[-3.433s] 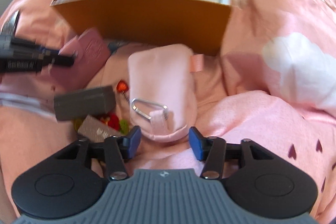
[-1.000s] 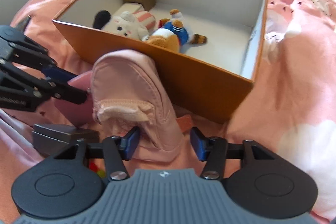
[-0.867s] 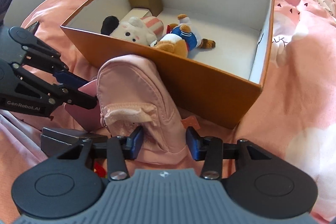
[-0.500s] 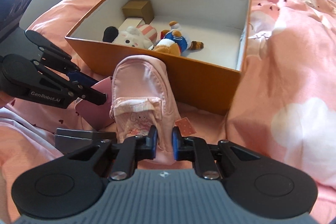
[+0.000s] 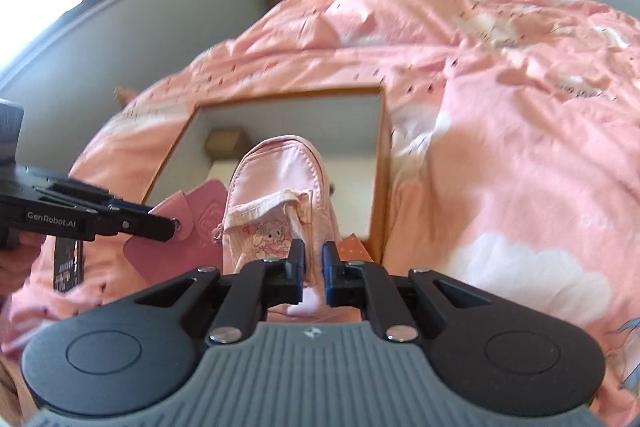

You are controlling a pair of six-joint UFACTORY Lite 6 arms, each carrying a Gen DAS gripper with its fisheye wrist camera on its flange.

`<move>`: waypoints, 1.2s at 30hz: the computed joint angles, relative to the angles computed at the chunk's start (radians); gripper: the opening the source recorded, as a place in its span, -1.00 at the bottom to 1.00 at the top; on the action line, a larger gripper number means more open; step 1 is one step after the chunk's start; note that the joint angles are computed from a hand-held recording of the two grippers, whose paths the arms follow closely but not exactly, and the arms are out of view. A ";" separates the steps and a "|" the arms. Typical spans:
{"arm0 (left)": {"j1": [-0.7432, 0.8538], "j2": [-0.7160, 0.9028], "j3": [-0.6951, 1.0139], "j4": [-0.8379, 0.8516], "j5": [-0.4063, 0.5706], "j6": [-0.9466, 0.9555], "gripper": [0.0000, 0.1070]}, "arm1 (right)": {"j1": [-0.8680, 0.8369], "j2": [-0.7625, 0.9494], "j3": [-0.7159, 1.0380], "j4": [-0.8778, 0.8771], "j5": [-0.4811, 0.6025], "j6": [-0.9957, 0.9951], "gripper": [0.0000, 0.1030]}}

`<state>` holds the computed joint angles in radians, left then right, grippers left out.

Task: Organize objects
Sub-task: 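Carry the brush over the box with the left gripper while the right gripper lifts the pouch, then lower the brush into the box with the left gripper while the right gripper lowers the pouch inside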

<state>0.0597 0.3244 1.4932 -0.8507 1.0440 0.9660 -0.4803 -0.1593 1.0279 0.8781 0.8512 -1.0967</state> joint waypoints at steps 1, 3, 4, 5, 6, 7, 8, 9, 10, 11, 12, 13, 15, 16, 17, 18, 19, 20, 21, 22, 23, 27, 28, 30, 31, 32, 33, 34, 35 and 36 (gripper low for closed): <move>-0.009 0.027 0.033 -0.027 -0.013 -0.026 -0.63 | 0.005 0.012 0.027 0.004 -0.018 0.018 -0.82; -0.029 0.073 0.082 -0.080 -0.052 -0.066 -0.64 | 0.022 0.044 0.077 0.016 -0.056 0.048 -0.82; -0.041 0.101 0.111 -0.096 -0.065 -0.093 -0.64 | 0.033 0.067 0.102 0.021 -0.079 0.065 -0.82; -0.052 0.145 0.156 -0.117 -0.076 -0.121 -0.64 | 0.045 0.088 0.124 0.025 -0.102 0.080 -0.82; -0.066 0.177 0.183 -0.134 -0.098 -0.145 -0.64 | 0.058 0.111 0.146 0.032 -0.130 0.088 -0.82; -0.082 0.209 0.209 -0.138 -0.122 -0.176 -0.64 | 0.079 0.137 0.169 0.032 -0.169 0.099 -0.82; -0.096 0.241 0.230 -0.142 -0.148 -0.203 -0.64 | 0.095 0.155 0.183 0.030 -0.205 0.110 -0.82; -0.109 0.274 0.249 -0.144 -0.176 -0.232 -0.64 | 0.112 0.177 0.197 0.026 -0.244 0.124 -0.82; -0.121 0.307 0.270 -0.140 -0.195 -0.270 -0.64 | 0.126 0.199 0.214 0.024 -0.272 0.136 -0.82; -0.129 0.341 0.289 -0.146 -0.206 -0.295 -0.64 | 0.133 0.223 0.230 0.027 -0.290 0.142 -0.82; -0.137 0.375 0.302 -0.157 -0.216 -0.314 -0.64 | 0.139 0.248 0.248 0.030 -0.299 0.149 -0.82; -0.147 0.408 0.325 -0.150 -0.224 -0.349 -0.64 | 0.144 0.278 0.270 0.026 -0.306 0.163 -0.82; -0.162 0.466 0.358 -0.144 -0.227 -0.397 -0.64 | 0.151 0.326 0.304 0.012 -0.315 0.192 -0.81; -0.170 0.490 0.370 -0.142 -0.229 -0.412 -0.64 | 0.155 0.344 0.316 0.002 -0.322 0.202 -0.81; -0.179 0.512 0.383 -0.136 -0.231 -0.427 -0.64 | 0.159 0.358 0.323 -0.008 -0.334 0.210 -0.81; -0.185 0.535 0.395 -0.135 -0.229 -0.437 -0.64 | 0.163 0.372 0.331 -0.018 -0.343 0.217 -0.81; -0.189 0.559 0.409 -0.137 -0.222 -0.449 -0.64 | 0.166 0.380 0.335 -0.022 -0.349 0.216 -0.82; -0.190 0.583 0.422 -0.143 -0.213 -0.463 -0.64 | 0.168 0.392 0.344 -0.028 -0.352 0.218 -0.81; -0.191 0.604 0.432 -0.152 -0.204 -0.470 -0.64 | 0.172 0.407 0.356 -0.038 -0.357 0.224 -0.81; -0.193 0.625 0.445 -0.155 -0.194 -0.478 -0.64 | 0.175 0.417 0.361 -0.044 -0.363 0.226 -0.81; -0.198 0.642 0.458 -0.140 -0.188 -0.497 -0.64 | 0.178 0.427 0.368 -0.050 -0.365 0.228 -0.81; -0.204 0.656 0.475 -0.095 -0.185 -0.511 -0.63 | 0.179 0.453 0.378 -0.053 -0.364 0.225 -0.81; -0.207 0.673 0.515 -0.044 -0.167 -0.545 -0.61 | 0.178 0.457 0.380 -0.049 -0.363 0.222 -0.81; -0.229 0.711 0.611 0.108 -0.122 -0.655 -0.57 | 0.176 0.458 0.378 -0.042 -0.358 0.215 -0.81; -0.237 0.729 0.645 0.155 -0.099 -0.684 -0.55 | 0.176 0.457 0.377 -0.039 -0.358 0.214 -0.81; -0.242 0.736 0.652 0.169 -0.086 -0.686 -0.54 | 0.177 0.457 0.377 -0.037 -0.357 0.211 -0.81; -0.246 0.729 0.639 0.173 -0.089 -0.677 -0.54 | 0.179 0.456 0.380 -0.041 -0.357 0.215 -0.81; -0.251 0.724 0.632 0.182 -0.086 -0.674 -0.54 | 0.180 0.457 0.381 -0.044 -0.357 0.217 -0.81; -0.255 0.715 0.619 0.188 -0.091 -0.668 -0.54 | 0.181 0.456 0.379 -0.046 -0.358 0.218 -0.81; -0.257 0.708 0.610 0.195 -0.093 -0.661 -0.54 | 0.181 0.456 0.382 -0.049 -0.356 0.222 -0.81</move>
